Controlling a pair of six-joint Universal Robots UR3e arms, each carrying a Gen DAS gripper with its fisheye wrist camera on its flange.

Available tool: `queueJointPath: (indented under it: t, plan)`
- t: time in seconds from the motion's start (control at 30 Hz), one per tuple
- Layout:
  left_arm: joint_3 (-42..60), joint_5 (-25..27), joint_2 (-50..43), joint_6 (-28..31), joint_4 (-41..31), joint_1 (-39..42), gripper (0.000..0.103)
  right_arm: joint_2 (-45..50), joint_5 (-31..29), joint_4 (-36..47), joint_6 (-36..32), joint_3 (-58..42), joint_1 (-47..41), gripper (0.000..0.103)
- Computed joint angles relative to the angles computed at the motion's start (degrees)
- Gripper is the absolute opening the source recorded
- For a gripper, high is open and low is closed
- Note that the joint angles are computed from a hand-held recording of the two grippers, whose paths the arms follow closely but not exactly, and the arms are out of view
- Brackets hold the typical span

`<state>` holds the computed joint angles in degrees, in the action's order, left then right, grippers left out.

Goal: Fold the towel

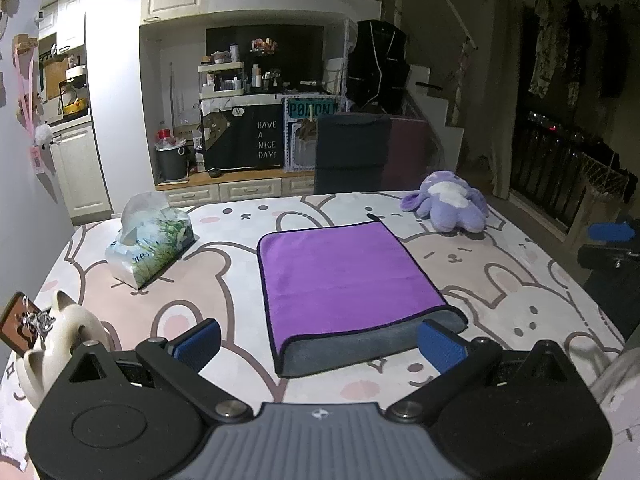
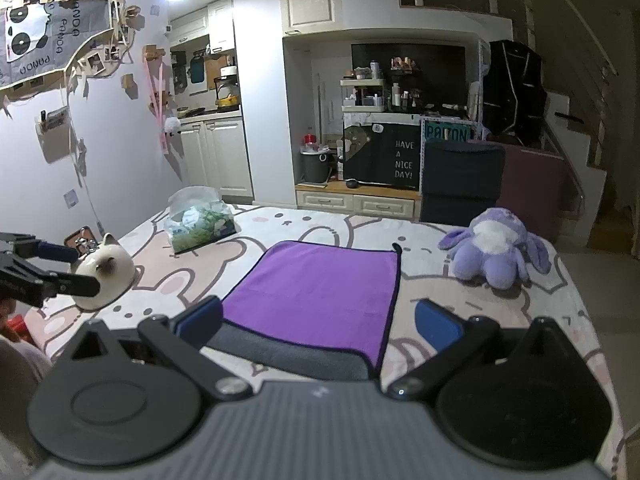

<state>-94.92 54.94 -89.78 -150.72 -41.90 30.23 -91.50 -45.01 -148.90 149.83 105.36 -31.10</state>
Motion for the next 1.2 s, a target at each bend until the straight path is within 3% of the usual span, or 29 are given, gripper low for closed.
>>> queueJointPath:
  t: [0.23, 0.53, 0.83, 1.2]
  plan:
    - [8.95, 0.67, -8.64, 1.38, -1.13, -1.51, 0.103, 5.56, -1.11, 1.16, -1.16, -6.01, 1.49, 0.103]
    - [18.1, 0.37, -19.11, -1.4, 1.39, -3.87, 0.103, 13.27, -2.67, 1.29, -0.92, -14.12, 2.99, 0.103]
    - [22.75, 3.96, -27.47, -5.47, 4.34, -6.88, 0.103, 20.66, -4.21, -6.99, -0.54, -16.68, 4.93, 0.103]
    - [24.89, 7.2, -34.55, -3.39, 3.71, -7.73, 0.103, 29.46, -5.12, -15.16, 1.92, -17.22, 7.32, 0.103]
